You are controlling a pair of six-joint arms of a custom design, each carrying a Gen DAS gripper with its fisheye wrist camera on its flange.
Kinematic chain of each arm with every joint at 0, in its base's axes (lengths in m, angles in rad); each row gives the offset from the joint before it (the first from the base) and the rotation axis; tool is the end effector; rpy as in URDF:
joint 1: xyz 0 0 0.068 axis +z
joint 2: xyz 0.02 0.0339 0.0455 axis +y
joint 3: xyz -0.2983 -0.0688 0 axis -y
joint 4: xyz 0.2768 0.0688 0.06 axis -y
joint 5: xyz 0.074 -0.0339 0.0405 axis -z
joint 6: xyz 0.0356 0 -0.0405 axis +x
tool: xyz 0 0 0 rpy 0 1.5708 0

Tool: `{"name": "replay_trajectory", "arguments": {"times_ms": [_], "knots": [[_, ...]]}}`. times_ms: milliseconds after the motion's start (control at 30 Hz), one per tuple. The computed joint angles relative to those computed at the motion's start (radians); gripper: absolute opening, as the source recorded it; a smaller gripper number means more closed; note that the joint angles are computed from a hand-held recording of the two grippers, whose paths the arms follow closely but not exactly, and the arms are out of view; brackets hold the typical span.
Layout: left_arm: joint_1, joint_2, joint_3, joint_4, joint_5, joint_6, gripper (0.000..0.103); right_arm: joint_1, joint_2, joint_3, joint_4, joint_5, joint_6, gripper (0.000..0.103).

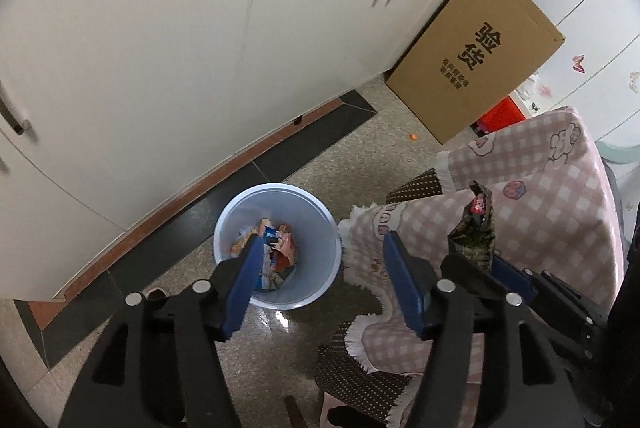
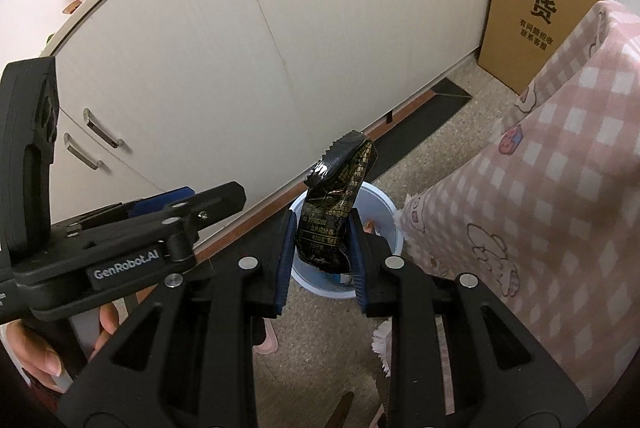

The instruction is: Collect trash

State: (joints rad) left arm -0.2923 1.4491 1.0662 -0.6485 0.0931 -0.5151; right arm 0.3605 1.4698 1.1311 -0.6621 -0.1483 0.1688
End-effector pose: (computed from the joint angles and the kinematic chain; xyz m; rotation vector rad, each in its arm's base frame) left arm 0.3047 -0.0951 0.2679 -0.2610 2.6402 -0.4017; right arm 0.3068 0.1213 0.2830 -0.3055 2.5856 0.3861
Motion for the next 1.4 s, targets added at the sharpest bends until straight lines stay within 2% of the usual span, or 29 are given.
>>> {"name": "replay_trajectory", "arguments": {"times_ms": [267, 367, 433, 533, 700, 933, 1000, 1200, 1333, 1400], "knots": [[0.027, -0.016, -0.028, -0.003, -0.043, -0.001, 0.065, 0.026, 0.043, 0.003, 0.038, -0.014, 0.015, 0.027], [0.051, -0.029, -0.039, -0.003, -0.042, 0.000, 0.066, 0.028, 0.057, 0.002, 0.078, -0.026, 0.030, 0.036], [0.062, -0.033, -0.041, -0.007, -0.043, -0.002, 0.067, 0.029, 0.060, -0.001, 0.104, -0.016, 0.040, 0.046], [0.067, -0.043, -0.039, -0.016, -0.029, -0.006, 0.067, 0.033, 0.051, -0.001, 0.115, 0.012, 0.047, 0.048], [0.023, -0.100, -0.015, -0.047, -0.051, -0.011, 0.067, 0.050, -0.039, 0.002, 0.058, 0.100, 0.042, 0.049], [-0.115, -0.223, 0.069, -0.130, -0.120, -0.032, 0.069, 0.046, -0.285, 0.015, -0.081, 0.211, 0.024, 0.056], [-0.188, -0.253, 0.108, -0.161, -0.170, -0.045, 0.071, 0.035, -0.354, 0.020, -0.122, 0.222, 0.020, 0.057], [-0.496, -0.279, 0.246, -0.268, -0.441, -0.094, 0.074, -0.026, -0.598, 0.052, -0.276, 0.292, 0.011, 0.067], [-0.706, -0.261, 0.340, -0.335, -0.612, -0.142, 0.078, -0.150, -0.717, 0.096, -0.377, 0.238, -0.012, 0.075], [-0.807, -0.242, 0.392, -0.369, -0.693, -0.169, 0.081, -0.271, -0.771, 0.126, -0.431, 0.158, -0.046, 0.078]]}}
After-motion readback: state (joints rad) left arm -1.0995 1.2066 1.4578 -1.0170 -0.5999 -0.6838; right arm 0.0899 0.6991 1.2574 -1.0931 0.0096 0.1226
